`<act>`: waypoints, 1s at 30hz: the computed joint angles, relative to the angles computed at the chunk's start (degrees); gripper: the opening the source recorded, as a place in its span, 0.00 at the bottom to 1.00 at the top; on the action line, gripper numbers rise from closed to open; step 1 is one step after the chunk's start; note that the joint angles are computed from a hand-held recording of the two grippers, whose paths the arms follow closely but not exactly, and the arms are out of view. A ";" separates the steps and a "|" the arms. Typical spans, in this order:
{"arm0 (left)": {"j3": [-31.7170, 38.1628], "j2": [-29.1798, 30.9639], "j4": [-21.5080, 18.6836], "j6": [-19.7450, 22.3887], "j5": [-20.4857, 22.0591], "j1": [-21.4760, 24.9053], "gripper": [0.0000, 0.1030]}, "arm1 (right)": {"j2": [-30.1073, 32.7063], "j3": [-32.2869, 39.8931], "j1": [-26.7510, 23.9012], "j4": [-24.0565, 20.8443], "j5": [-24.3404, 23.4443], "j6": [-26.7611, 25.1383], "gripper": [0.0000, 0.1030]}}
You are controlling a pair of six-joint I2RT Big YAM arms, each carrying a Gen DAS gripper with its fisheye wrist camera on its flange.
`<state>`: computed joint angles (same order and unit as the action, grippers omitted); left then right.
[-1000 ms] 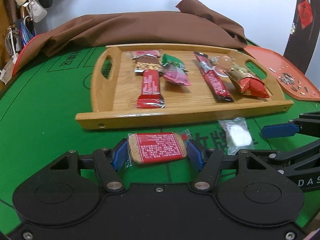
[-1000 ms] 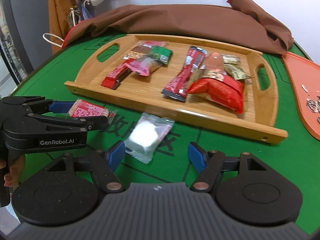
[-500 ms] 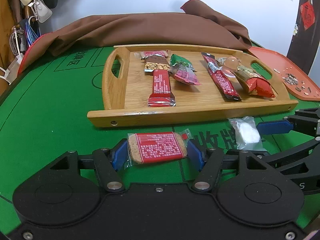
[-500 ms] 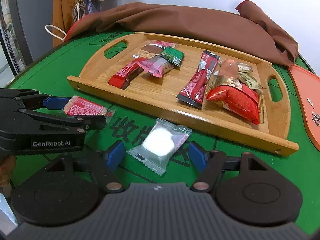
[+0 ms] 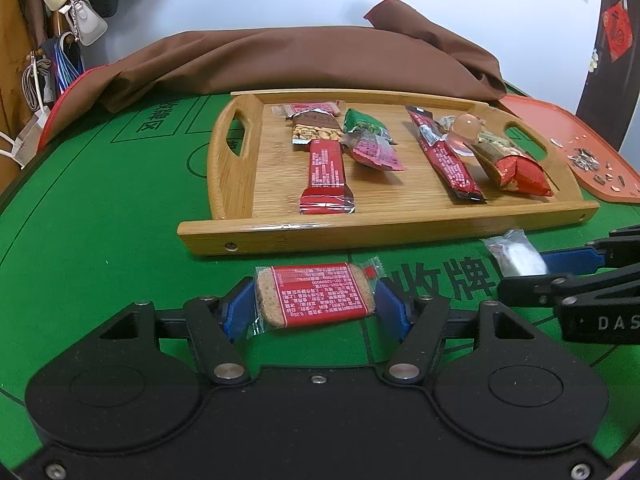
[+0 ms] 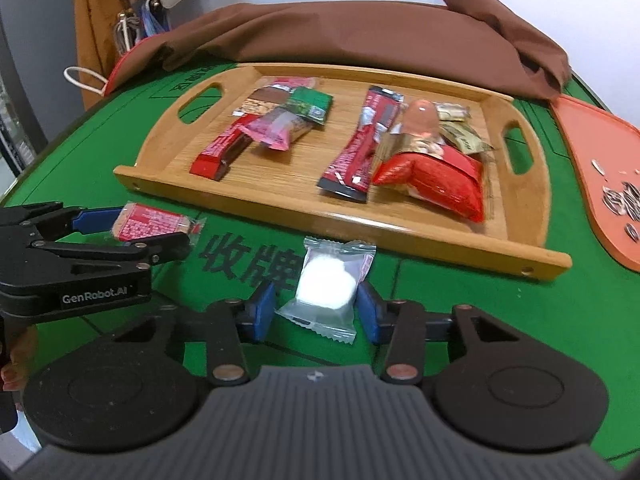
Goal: Organize snacks
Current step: 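Carry the red biscuit packet and white candy packet over the tray with both tools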
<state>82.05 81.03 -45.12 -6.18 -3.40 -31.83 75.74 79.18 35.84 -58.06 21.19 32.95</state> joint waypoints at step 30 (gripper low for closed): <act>-0.68 -2.49 -0.02 -0.91 3.16 0.10 0.59 | -2.85 -0.81 -0.29 -1.35 1.99 1.78 0.45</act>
